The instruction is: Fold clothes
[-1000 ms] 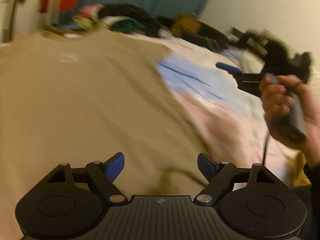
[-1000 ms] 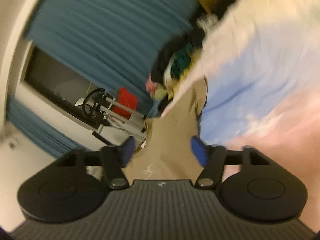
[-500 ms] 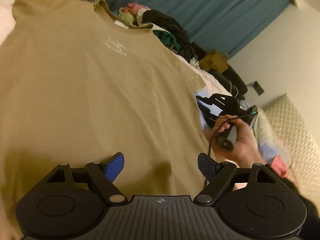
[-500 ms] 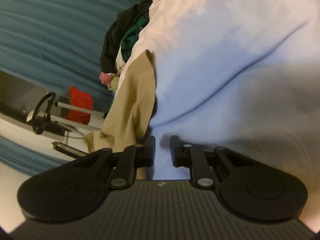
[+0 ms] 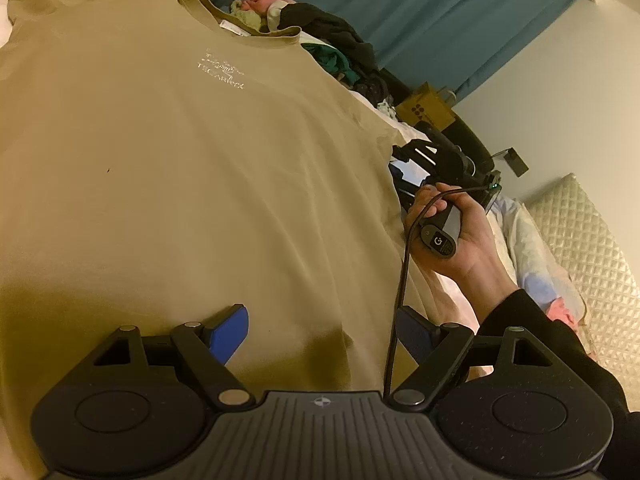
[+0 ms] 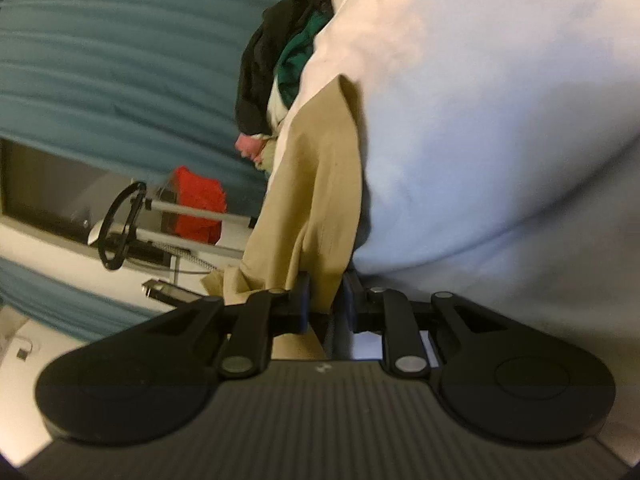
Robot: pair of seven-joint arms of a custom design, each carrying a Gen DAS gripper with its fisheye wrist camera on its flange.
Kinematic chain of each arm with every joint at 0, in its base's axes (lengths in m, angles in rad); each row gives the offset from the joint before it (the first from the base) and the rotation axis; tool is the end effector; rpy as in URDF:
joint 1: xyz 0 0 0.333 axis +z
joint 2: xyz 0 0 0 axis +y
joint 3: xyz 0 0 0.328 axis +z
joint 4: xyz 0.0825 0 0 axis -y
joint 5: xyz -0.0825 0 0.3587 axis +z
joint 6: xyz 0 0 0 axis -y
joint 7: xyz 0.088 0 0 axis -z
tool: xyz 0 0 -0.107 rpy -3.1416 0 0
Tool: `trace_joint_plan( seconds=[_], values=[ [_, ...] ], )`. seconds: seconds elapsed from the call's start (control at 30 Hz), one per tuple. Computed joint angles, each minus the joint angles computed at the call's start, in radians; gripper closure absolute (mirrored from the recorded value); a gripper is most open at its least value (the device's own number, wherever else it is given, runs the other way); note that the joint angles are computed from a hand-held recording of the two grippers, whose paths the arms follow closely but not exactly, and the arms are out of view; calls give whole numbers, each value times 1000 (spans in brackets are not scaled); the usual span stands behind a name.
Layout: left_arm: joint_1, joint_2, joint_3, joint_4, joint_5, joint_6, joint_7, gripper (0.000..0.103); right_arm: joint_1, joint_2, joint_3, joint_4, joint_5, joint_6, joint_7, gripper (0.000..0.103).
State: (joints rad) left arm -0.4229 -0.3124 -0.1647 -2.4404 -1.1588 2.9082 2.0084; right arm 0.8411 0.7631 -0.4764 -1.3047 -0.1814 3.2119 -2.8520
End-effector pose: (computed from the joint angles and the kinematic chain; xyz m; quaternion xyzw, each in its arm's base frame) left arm 0.3981 -0.2044 0.5065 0.6341 -0.6332 0.4437 0.0113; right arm 0.6465 0.4161 0.4804 -0.2448 0.7831 0.0411 0.5703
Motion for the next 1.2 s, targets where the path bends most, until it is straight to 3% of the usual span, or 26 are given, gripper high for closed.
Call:
trace_joint_plan(
  seconds=[0.03,0.1,0.13,0.23,0.3,0.37,0.43,0.6,0.7,0.8,0.83,0.9,0.93,0.97,1.07,1.1,1.13,1.2],
  values=[
    [2,3,-4,2,7,4,-7,20,-8,-6,13,0,-9,-5,-14,84],
    [2,7,-5,2,9,12,-10,20,-24,-18,37,1,-27,-20,-42,95],
    [0,1,-3,-6,7,16,-6,20,-6,-29,14,-11,-35,-32,-36,96],
    [4,-8,-7,-19,23,34,-22,20,107,-53,-148,-60,-83,-67,33,97],
    [3,-20,-3,-31,34,42,-35,20,157,-84,-211,-92,-134,-115,57,98],
    [3,-23,-3,-35,47,53,-56,20,171,-151,-199,-127,-193,-210,16,98],
    [-3,-14,1,-25,51,64,-74,20,230,-207,-248,-179,-280,-290,19,98],
    [-25,-38,21,-39,21,96,-62,21,288,-321,-270,-306,-434,-358,61,98],
    [-37,-53,24,-45,20,129,-59,21,336,-340,-312,-337,-552,-366,177,96],
    [13,-84,-16,-80,141,146,-146,21,367,-351,-324,-334,-630,-417,276,94],
    [34,-94,-32,-91,190,150,-183,21,356,-364,-303,-336,-634,-416,269,89],
    [92,-106,-84,-103,293,155,-269,20,349,-371,-296,-346,-691,-340,325,58],
    [140,-115,-122,-109,354,149,-320,19,347,-371,-296,-349,-724,-300,360,28],
    [188,-125,-160,-114,411,142,-368,18,346,-369,-300,-349,-760,-260,400,14],
    [343,-142,-284,-109,577,116,-509,14,224,-318,-206,-331,-728,-55,446,16],
    [373,-152,-302,-110,612,103,-539,13,185,-297,-170,-312,-714,-39,462,15],
    [397,-163,-314,-113,643,89,-567,11,175,-269,-167,-298,-675,-20,467,15],
    [465,-186,-353,-118,712,64,-635,8,217,-193,-258,-233,-719,-22,607,14]
  ],
)
